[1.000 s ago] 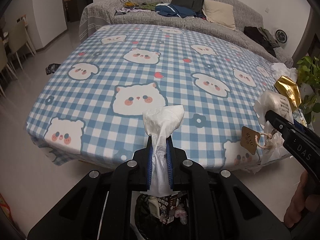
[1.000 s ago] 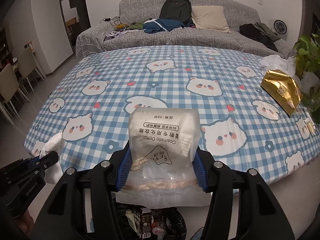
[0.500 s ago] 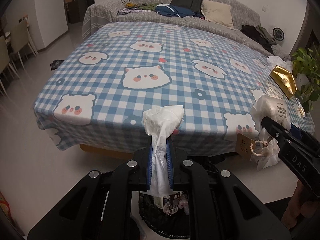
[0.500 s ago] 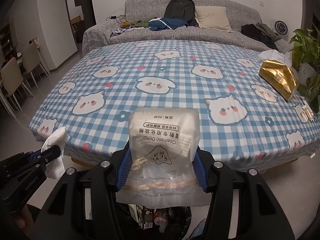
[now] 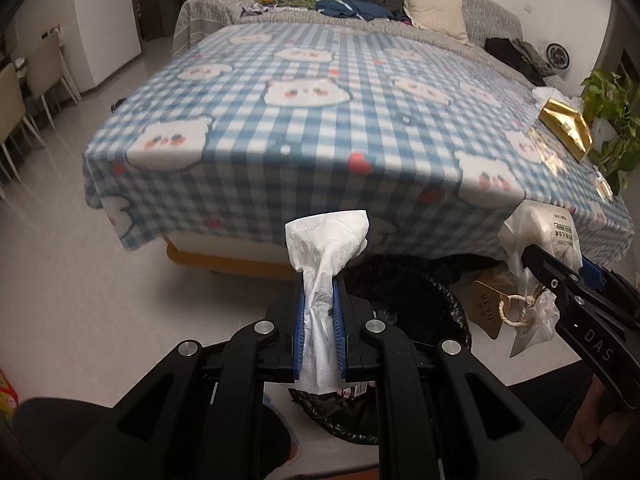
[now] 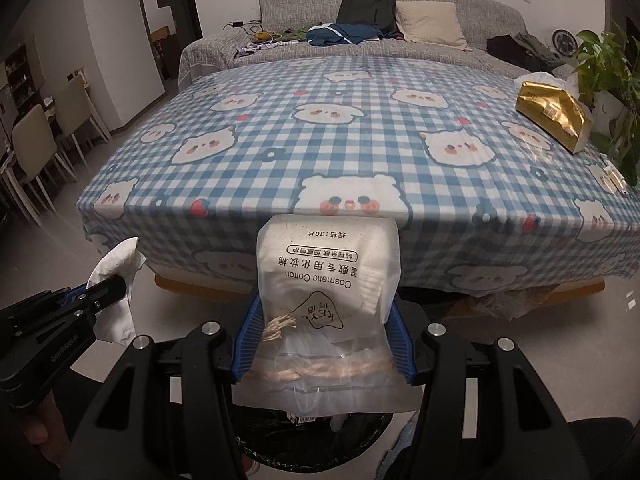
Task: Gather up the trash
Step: 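Carry the white tissue and cotton-pad bag down over the trash bin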
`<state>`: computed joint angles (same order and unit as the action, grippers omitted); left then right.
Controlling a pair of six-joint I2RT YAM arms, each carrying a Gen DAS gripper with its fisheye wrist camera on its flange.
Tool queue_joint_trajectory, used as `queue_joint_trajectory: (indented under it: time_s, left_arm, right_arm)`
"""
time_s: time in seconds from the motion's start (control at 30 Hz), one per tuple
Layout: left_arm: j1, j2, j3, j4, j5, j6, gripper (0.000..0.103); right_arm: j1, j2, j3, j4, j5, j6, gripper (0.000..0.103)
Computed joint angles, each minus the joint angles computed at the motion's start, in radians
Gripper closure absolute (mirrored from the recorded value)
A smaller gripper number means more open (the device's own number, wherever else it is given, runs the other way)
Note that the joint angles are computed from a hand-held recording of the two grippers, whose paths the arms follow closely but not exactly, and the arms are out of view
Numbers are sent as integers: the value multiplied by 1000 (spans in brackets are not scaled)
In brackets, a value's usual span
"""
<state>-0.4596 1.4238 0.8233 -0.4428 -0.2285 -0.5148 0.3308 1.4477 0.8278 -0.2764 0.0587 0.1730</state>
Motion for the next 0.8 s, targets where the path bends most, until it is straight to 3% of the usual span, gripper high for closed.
queue_joint_trajectory:
  time_s: [0.3,0.8]
  left_arm:
    - [47,66,-119,142,54,22,92]
    - [104,282,-172,357,112,52,92]
  right_arm:
    - [40,105,-77,115,34,3,50]
    - [69,406,2,202,14,18,49]
